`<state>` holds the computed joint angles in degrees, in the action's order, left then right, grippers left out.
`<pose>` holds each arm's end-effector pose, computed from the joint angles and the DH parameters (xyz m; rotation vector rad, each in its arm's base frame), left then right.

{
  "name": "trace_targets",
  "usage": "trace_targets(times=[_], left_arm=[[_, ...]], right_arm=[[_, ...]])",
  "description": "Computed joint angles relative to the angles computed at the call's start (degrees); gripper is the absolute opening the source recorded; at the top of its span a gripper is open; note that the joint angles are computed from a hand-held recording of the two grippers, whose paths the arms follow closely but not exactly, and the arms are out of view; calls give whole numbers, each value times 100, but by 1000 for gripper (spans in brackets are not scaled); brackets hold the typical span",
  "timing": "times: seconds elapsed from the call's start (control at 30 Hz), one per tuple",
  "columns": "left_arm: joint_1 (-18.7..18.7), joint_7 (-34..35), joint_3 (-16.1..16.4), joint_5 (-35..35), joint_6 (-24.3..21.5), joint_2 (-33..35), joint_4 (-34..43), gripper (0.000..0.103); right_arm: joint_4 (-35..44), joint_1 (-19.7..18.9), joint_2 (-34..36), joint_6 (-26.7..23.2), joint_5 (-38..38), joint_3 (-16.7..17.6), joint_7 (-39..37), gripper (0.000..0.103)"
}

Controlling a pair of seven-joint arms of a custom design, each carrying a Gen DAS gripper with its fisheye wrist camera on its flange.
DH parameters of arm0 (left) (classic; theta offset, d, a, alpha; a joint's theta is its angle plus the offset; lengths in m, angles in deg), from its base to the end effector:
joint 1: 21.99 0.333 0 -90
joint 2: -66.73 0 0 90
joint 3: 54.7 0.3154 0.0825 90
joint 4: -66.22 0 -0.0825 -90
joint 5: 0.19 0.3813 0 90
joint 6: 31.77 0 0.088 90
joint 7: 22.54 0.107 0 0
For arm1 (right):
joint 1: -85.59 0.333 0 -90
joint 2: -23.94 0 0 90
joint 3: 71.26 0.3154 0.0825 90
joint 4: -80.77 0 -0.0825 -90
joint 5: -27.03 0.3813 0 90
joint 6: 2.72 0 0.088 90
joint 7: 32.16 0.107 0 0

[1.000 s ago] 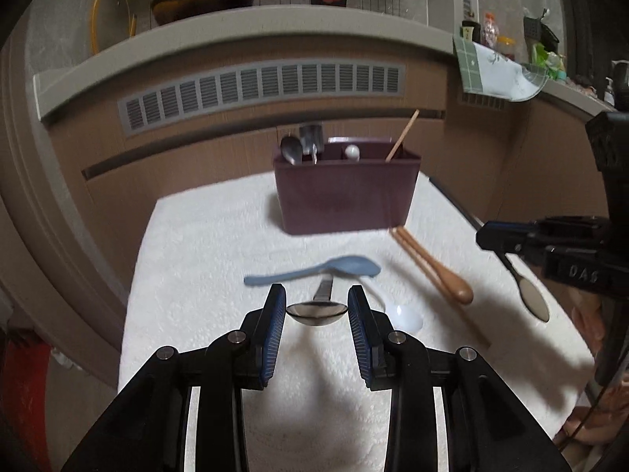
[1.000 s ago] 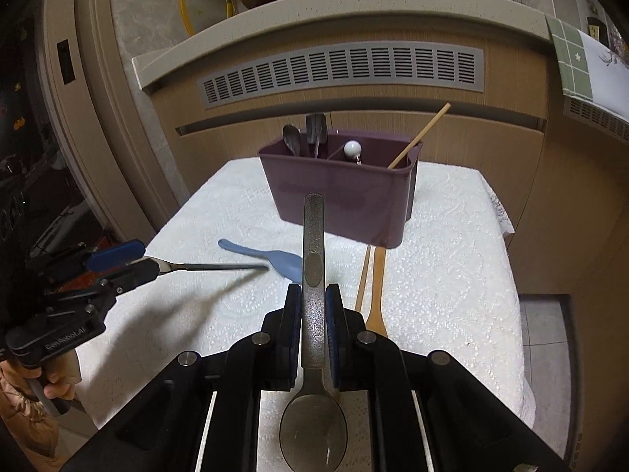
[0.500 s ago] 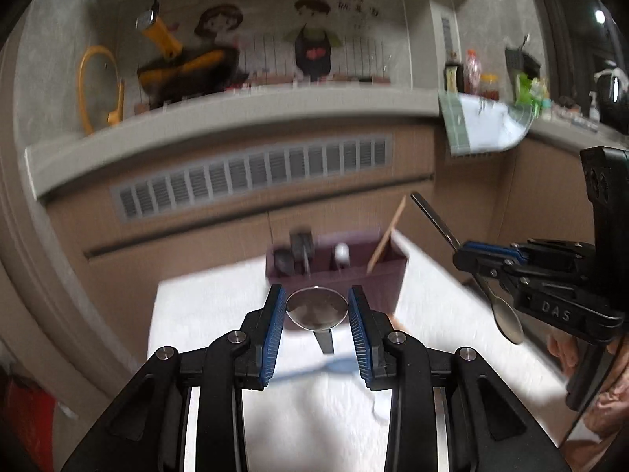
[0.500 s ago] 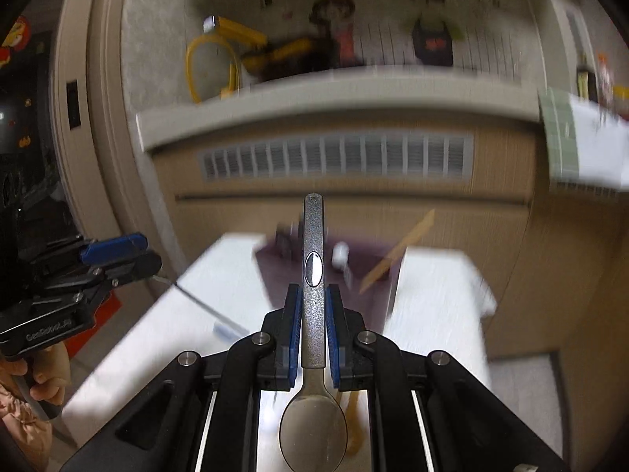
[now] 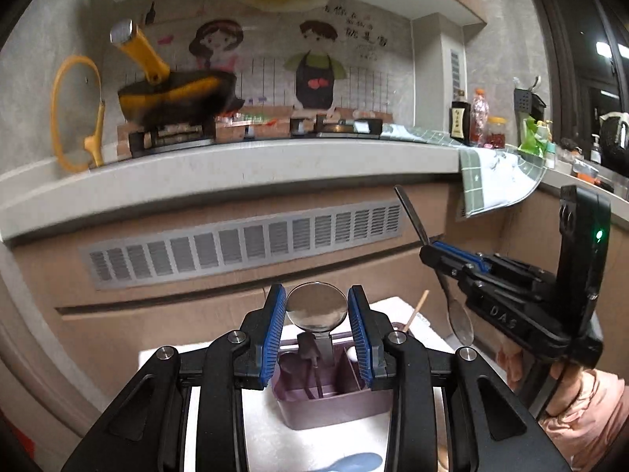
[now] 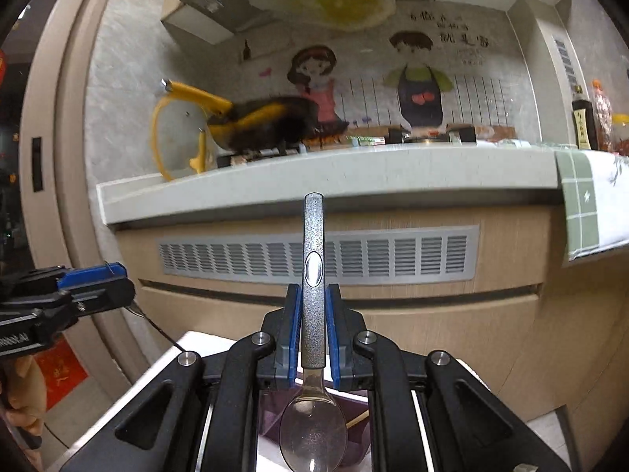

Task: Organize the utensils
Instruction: 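Drop the brown spoon into the caddy with the left tool while the right tool drops the metal spoon in, then grasp the blue spoon with the left tool while the right tool grasps a wooden chopstick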

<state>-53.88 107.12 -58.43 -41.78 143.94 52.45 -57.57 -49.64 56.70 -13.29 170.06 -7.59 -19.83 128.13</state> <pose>0.4480 -0.2604 0.6284 -1.0358 2.0397 -1.3798 0.3869 0.3119 0.6032 -1.3655 1.4340 -0.9832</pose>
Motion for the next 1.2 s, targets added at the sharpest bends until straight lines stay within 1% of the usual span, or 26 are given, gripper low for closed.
trace_targets(times=[0.07, 0.1, 0.17, 0.27, 0.37, 0.4, 0.47, 0.5, 0.57, 0.6, 0.63, 0.67, 0.7, 0.83, 0.9, 0.97, 1.03, 1.1, 1.13, 1.2], left_arm=[[-157, 241, 191, -371, -145, 282, 242, 34], [-143, 353, 191, -537, -208, 410, 343, 34], [-18, 429, 104, -641, -324, 654, 520, 34], [228, 373, -92, -593, -443, 947, 709, 34], [420, 451, -276, -715, -585, 1131, 808, 34], [492, 427, -343, -707, -649, 1191, 835, 34], [634, 342, -484, -619, -755, 1277, 853, 34], [703, 273, -559, -543, -799, 1308, 848, 34], [841, 110, -705, -390, -865, 1370, 836, 35], [906, 55, -779, -344, -872, 1377, 814, 36], [976, -30, -849, -277, -872, 1364, 779, 39], [1044, -115, -917, -212, -878, 1344, 740, 41], [1088, -107, -969, -256, -842, 1300, 679, 41], [1144, -181, -1009, -314, -766, 1043, 408, 41], [1116, -193, -957, -346, -733, 873, 213, 42], [1094, -401, -928, -194, -581, 675, -70, 43], [1023, -550, -833, -102, -522, 483, -333, 45], [911, -614, -701, -115, -505, 278, -610, 48], [861, -645, -639, -93, -495, 208, -715, 50], [837, -841, -581, 86, -512, 79, -951, 51]], right_arm=[[77, -358, 117, 67, -71, 286, 106, 11], [93, -502, 139, 95, -101, 408, 139, 11], [201, -903, 134, 33, -168, 765, 191, 11], [243, -1299, 246, 210, -184, 1114, 131, 11], [227, -1599, 178, 202, -95, 1402, 9, 11], [201, -1646, 176, 204, -39, 1465, -47, 11], [165, -1654, 265, 167, 67, 1535, -220, 11], [151, -1587, 346, 42, 105, 1536, -351, 11], [144, -1312, 600, -247, 127, 1416, -609, 17], [100, -1127, 689, -330, 106, 1294, -671, 20], [39, -937, 735, -389, 73, 1153, -690, 28], [-23, -777, 737, -430, 45, 1030, -669, 32], [-83, -588, 738, -488, 28, 886, -664, 32], [-409, 476, 659, -879, 104, 78, -829, 32], [-611, 1169, 622, -1161, 303, -436, -1016, 32], [-804, 1856, 623, -1374, 552, -943, -1241, 32], [-1016, 2573, 603, -1623, 880, -1431, -1464, 32], [-1188, 3146, 589, -1832, 1098, -1777, -1628, 32], [-1252, 3404, 600, -1957, 1191, -1903, -1682, 32], [-1290, 3870, 754, -2158, 1370, -2138, -1798, 32]])
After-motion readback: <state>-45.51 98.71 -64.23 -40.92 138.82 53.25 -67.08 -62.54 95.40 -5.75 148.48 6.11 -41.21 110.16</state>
